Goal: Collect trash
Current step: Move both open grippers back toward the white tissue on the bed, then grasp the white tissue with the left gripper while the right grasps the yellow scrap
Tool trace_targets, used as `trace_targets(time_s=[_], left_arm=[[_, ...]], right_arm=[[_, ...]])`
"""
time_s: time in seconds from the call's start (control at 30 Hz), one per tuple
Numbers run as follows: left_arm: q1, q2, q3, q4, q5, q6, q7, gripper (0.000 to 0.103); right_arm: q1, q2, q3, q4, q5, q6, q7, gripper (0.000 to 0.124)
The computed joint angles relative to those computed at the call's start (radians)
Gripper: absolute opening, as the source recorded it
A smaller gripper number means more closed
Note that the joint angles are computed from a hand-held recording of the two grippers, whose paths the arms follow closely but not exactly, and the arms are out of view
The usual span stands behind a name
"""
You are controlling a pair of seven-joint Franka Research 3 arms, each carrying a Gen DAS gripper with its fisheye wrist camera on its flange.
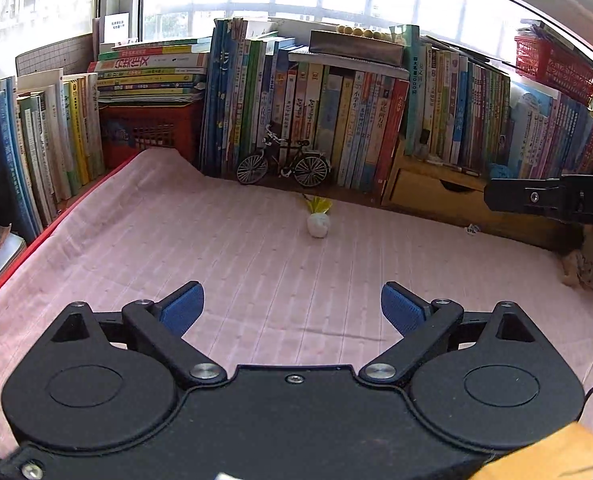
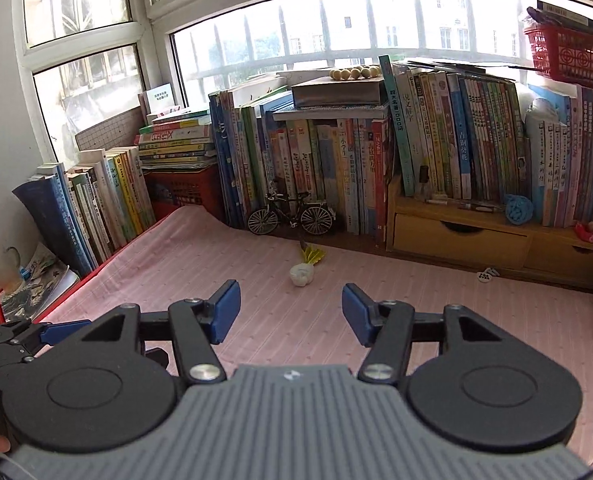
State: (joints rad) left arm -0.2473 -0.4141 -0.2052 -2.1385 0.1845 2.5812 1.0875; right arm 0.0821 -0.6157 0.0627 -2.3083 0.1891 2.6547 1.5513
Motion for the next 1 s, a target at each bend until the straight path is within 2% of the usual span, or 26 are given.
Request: trace_targets(time_s=[0.13,0.27,0.37,0.6,0.67,0.8,0.9,1.0], left_arm=[[0.028,0.199,-0.024,0.143,0.031,0.071,-0.061,0.093],[0.042,0.405,-0.044,0.298,0.159,0.113,-0.208,0.092],[0.015,0.535,-0.023,0.402,0.26,0.108,-0.321,0.09],[-0.064,0.753,0.04,0.597,0.336,0.084,-0.38,0.08],[-0.078,0.794,0.052,0.638,0.34,0.07,-0.385,0.073],[-0.098,0.842,0.076,0.68,0.346,0.066,-0.411,0.066],[-0.099,0.859,0.08,0.692,0.344,0.074,-0.405,0.053],[-0.105,0.868,0.085,0.708,0.356,0.052,-0.379,0.035]], right_arm=[[0.026,0.168,-0.07,0.135,0.029,0.021,-0.095,0.07],[0.043,0.334,-0.127,0.281,0.107,-0.006,-0.198,0.069],[0.029,0.443,-0.147,0.376,0.166,-0.039,-0.265,0.068],[-0.026,0.631,-0.135,0.534,0.253,-0.11,-0.354,0.063],[-0.038,0.67,-0.127,0.568,0.265,-0.121,-0.363,0.062],[-0.056,0.752,-0.11,0.646,0.285,-0.157,-0.374,0.062],[-0.066,0.812,-0.098,0.707,0.297,-0.194,-0.366,0.062],[-0.076,0.869,-0.083,0.77,0.312,-0.234,-0.372,0.062]])
